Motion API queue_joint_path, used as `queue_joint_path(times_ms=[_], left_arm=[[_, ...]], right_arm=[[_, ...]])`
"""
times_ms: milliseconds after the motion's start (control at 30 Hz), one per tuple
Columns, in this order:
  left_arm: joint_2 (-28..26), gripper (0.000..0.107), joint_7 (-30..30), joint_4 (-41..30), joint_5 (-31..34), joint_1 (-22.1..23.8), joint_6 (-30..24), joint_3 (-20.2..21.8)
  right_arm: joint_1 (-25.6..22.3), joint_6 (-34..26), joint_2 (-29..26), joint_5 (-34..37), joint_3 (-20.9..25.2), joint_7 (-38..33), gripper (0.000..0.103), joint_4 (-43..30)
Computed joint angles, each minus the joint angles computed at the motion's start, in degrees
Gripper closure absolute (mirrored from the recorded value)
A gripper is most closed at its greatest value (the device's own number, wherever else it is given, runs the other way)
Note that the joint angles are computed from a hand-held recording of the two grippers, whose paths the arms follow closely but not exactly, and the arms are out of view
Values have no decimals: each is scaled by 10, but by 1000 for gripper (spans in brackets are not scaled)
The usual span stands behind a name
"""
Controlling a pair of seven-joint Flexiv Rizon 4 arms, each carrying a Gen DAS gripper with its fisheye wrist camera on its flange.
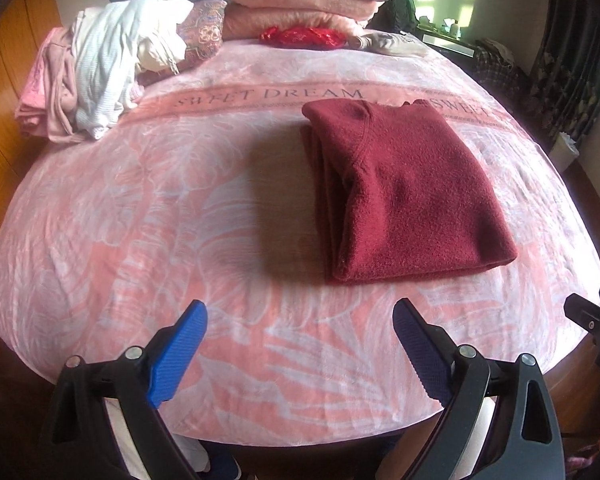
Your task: Fold small clothes
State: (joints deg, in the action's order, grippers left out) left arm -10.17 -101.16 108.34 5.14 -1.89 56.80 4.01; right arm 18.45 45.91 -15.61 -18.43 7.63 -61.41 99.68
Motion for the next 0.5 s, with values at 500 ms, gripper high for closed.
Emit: queue_joint_path(times_ms=[500], left_arm=[[19,13,-5,9,10,4,1,0]], right_arm=[[4,9,5,12,6,-4,7,5]])
